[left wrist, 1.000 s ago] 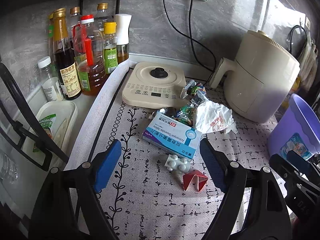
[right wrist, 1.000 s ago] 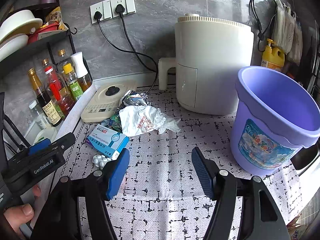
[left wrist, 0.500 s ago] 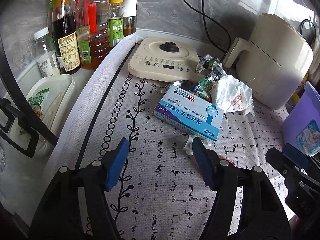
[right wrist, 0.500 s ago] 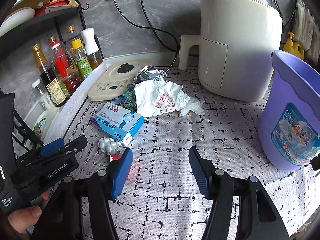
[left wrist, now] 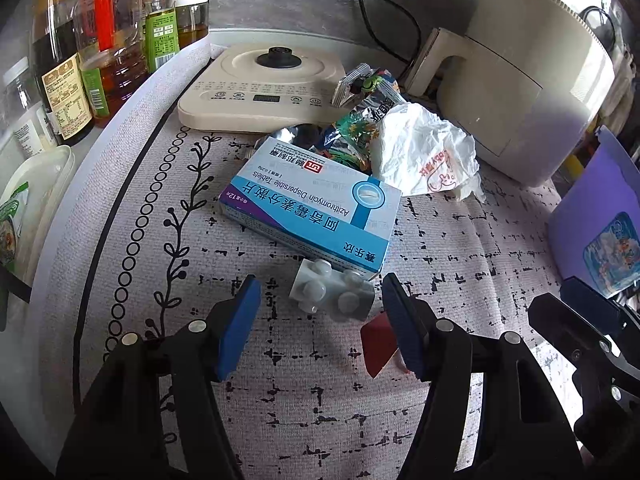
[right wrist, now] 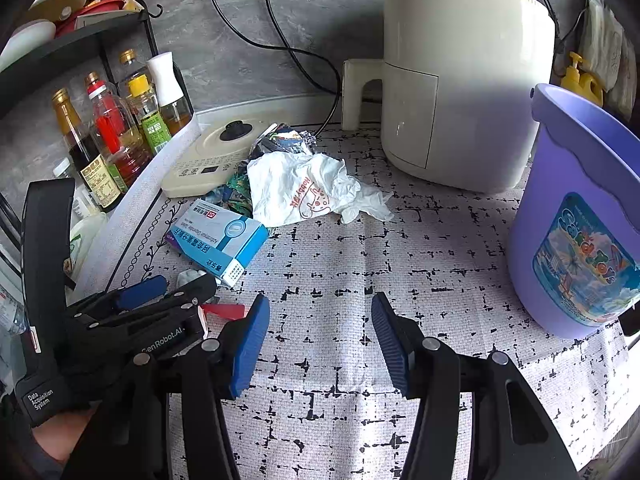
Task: Collect trash
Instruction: 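Move both tools back toward the medicine box and pill blister, then grasp the white pill blister with the left tool while the right tool grasps the red paper piece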
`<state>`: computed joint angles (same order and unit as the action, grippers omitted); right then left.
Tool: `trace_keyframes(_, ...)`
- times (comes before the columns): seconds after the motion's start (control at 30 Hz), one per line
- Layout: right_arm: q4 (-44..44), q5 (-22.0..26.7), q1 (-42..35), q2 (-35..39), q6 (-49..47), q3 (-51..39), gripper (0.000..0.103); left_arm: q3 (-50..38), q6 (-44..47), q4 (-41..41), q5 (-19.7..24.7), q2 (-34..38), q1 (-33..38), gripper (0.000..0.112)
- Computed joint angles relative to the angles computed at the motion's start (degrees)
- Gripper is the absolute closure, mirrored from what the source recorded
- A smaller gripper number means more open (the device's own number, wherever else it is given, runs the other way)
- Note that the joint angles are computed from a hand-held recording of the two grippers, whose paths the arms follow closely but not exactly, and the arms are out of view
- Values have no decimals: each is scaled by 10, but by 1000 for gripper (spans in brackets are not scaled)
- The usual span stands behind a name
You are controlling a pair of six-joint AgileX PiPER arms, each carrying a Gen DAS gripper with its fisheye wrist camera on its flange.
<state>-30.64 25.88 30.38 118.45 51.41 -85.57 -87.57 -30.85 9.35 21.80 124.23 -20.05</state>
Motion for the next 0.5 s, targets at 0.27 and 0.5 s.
trace_keyframes(0.27,33,-4,-2,12,-33,-5,51,33,-51,47,-21,-23,3,69)
trace_keyframes(0.5,70,-7,14,38,-77,-34,51,95,-204,198,-45,-65,12,69)
